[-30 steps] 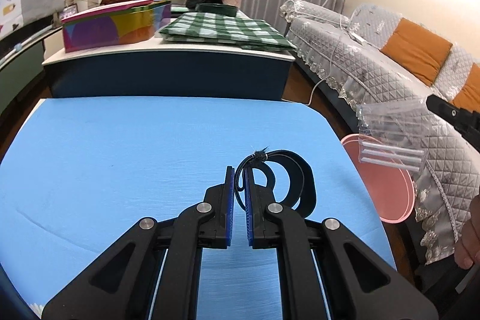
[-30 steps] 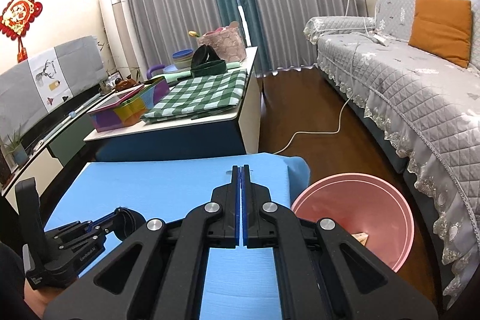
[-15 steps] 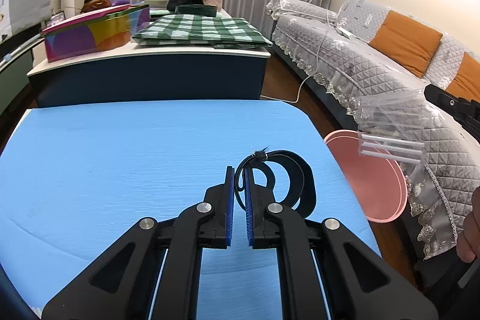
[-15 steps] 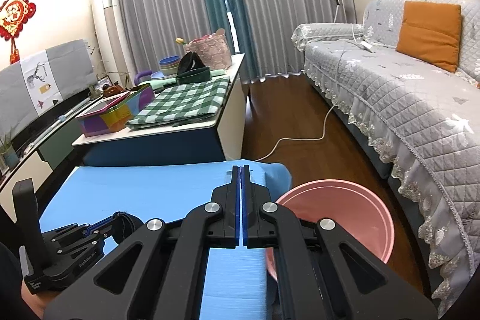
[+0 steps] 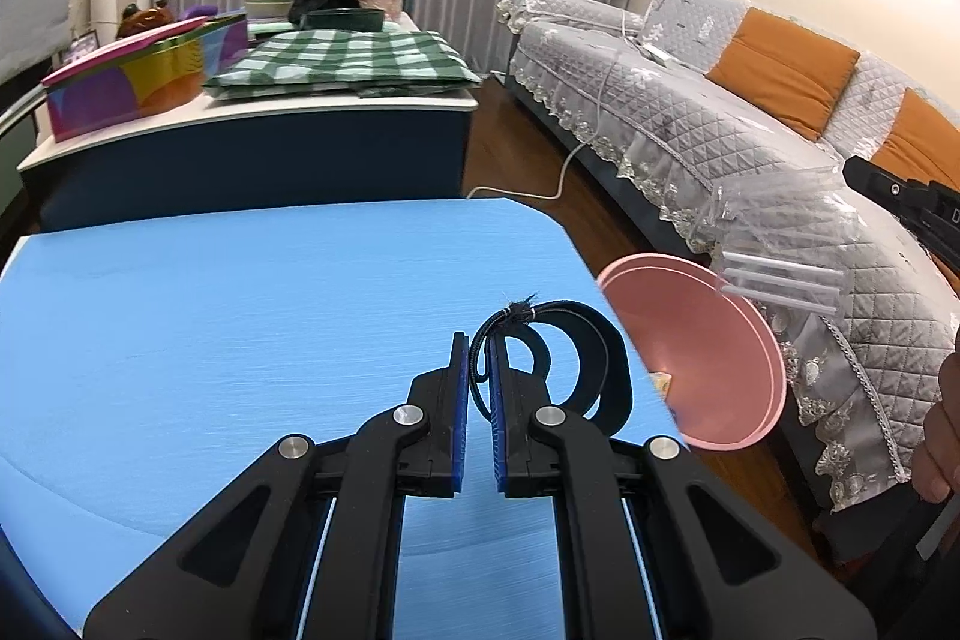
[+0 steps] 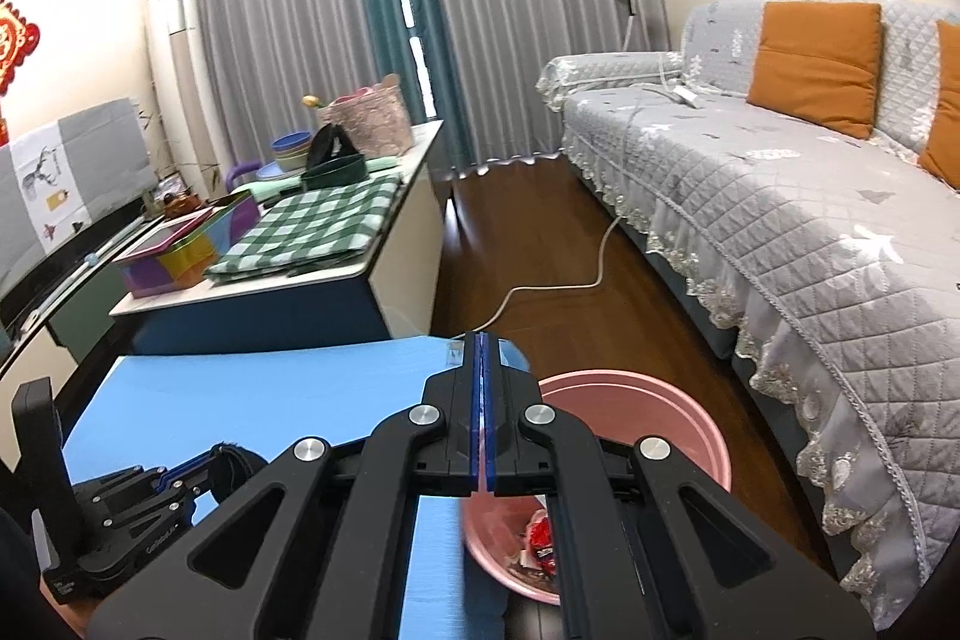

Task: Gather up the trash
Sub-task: 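Carry the hair tie and straws packet with both tools over the pink bucket, then open the left tool over the bucket while the right tool releases the straws packet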

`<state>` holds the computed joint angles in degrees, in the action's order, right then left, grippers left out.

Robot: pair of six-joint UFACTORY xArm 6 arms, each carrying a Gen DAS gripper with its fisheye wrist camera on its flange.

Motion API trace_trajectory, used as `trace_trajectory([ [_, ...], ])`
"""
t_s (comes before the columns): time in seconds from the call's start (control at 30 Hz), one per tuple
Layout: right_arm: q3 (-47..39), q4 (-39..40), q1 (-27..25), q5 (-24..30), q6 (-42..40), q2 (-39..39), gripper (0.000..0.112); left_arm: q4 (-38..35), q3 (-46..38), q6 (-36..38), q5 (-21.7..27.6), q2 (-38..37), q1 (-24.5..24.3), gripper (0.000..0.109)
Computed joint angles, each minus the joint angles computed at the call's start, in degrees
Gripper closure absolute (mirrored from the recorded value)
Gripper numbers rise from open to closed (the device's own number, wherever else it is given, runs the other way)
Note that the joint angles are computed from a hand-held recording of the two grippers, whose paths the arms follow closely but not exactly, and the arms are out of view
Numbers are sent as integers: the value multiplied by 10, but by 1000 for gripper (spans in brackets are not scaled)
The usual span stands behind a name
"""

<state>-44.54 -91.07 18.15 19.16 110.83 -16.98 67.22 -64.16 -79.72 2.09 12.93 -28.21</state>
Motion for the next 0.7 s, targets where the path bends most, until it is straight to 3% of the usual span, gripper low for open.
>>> trace_trajectory([
  [0.33,19,16,-35,14,-22,-31,111,-156,-45,148,5,46,-38,102],
  [0.7,20,31,-96,-22,-34,-25,111,-372,-169,367,31,139,-100,102],
])
